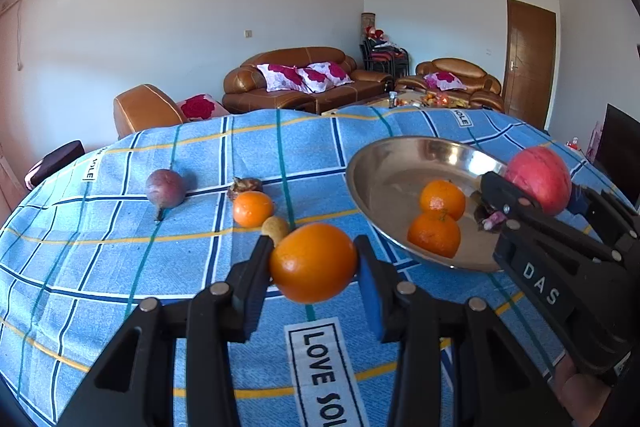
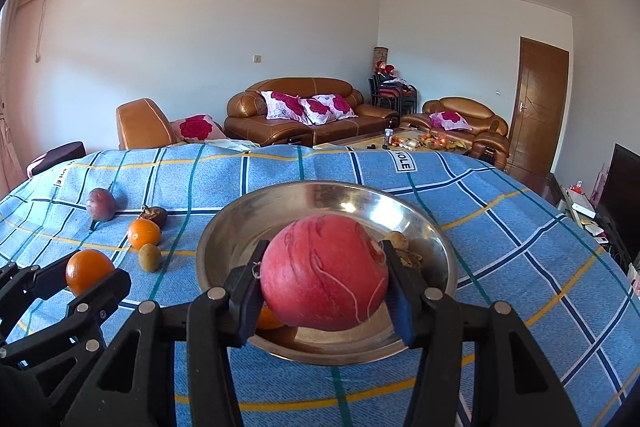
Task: Organize fruits
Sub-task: 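Carry the mandarin over the bowl with the left gripper while the right holds the pomegranate above it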
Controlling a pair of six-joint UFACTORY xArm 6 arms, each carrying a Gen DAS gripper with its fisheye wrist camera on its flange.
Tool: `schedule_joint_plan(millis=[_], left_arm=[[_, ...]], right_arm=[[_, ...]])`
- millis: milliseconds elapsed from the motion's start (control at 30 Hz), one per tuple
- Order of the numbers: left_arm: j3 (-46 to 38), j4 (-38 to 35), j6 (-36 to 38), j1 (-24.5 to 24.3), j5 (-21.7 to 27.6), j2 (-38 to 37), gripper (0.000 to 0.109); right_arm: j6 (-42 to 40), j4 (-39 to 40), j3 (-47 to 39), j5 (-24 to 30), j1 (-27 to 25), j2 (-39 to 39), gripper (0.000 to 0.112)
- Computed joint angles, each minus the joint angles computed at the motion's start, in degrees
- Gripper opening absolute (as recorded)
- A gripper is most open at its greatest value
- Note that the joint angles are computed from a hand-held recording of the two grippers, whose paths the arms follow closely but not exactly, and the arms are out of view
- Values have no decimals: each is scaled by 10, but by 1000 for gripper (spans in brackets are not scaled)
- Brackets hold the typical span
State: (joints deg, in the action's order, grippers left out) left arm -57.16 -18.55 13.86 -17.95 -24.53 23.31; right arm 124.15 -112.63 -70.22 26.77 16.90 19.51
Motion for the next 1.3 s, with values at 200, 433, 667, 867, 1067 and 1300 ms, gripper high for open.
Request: schedule_joint_plan(millis=[200,433,667,867,1067,1300], left_arm=[[-23,6,-5,-9,13,13,43],[-55,-7,10,-21,31,30,43],[-74,-1,5,-31,41,42,43],[-91,17,-12,-33,48,52,43],[-101,124,-112,-11,55,61,43],[-156,59,-57,-25,79,90,43]], right_arm=[[-8,7,0,-8,-16,-1,54],[-18,11,1,-10,-34,0,54],[-31,24,-6,-19,-53,4,54],[-45,33,-9,-20,-62,6,54],[-78,61,-23,-4,-76,17,54],[-146,127,-77,-45,-100,60,54]])
